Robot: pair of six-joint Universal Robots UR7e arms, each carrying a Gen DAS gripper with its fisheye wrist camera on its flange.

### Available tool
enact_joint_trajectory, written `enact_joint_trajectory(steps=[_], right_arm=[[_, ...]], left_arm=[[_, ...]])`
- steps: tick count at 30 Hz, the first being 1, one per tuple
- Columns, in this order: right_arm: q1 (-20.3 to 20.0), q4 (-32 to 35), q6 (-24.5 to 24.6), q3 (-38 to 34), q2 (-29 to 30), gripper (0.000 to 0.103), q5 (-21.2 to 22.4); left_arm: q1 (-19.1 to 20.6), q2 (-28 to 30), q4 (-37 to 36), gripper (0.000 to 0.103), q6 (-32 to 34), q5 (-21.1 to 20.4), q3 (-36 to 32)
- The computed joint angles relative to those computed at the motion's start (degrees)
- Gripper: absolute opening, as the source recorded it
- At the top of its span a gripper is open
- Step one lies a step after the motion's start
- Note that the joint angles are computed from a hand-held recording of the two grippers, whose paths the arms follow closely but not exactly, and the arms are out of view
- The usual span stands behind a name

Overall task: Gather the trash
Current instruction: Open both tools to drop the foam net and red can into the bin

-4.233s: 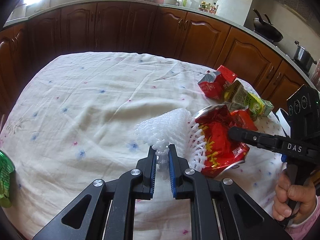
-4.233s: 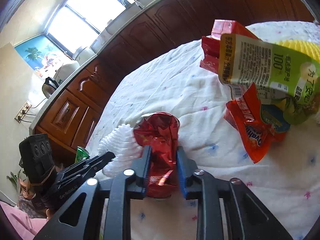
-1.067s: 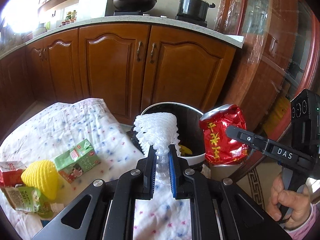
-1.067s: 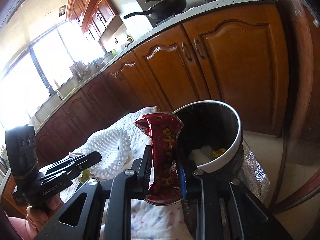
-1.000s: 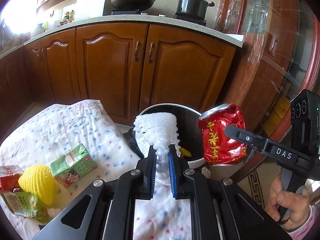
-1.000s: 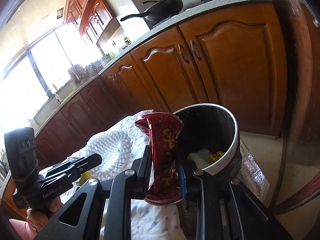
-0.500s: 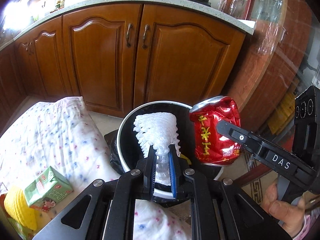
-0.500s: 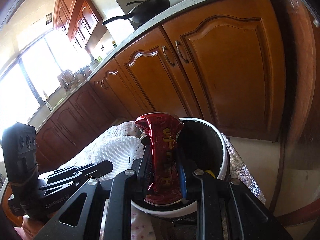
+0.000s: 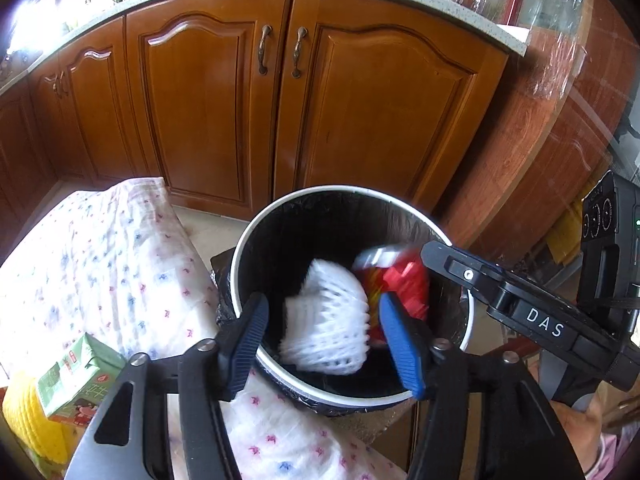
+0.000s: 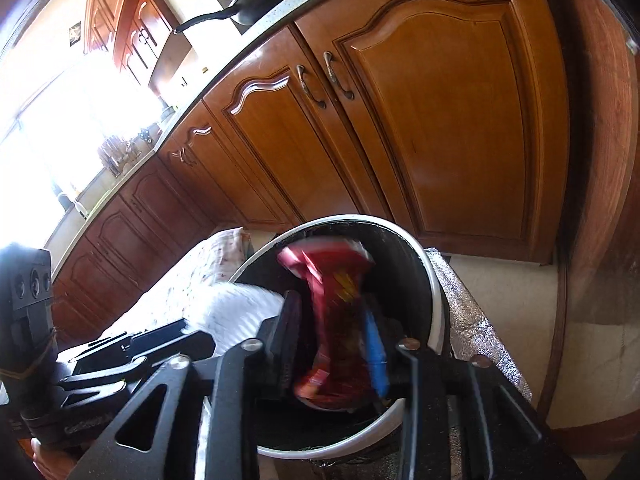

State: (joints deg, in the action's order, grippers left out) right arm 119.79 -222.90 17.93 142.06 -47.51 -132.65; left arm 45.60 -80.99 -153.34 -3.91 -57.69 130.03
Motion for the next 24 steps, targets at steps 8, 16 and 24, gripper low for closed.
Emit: enact_joint_trajectory(steps=[8,16,24], right_arm=[[2.28,-4.86,0.58,1.53,0.39,0.058,0.01],[8.86,-7.0,3.34,0.18,3.14,0.085,-2.33],[14.86,-4.72,9.21,-2.7,7.92,0.089,-2.0]], left_arm=[[-1.69,-6.39,1.44,0.064,-3.34,0.63,3.7],[-4.28,-21.57,8.52,0.072,-9.49,3.36,10.09],[-7.38,-40.02,25.8,0.072,-18.8,8.02,12.89]])
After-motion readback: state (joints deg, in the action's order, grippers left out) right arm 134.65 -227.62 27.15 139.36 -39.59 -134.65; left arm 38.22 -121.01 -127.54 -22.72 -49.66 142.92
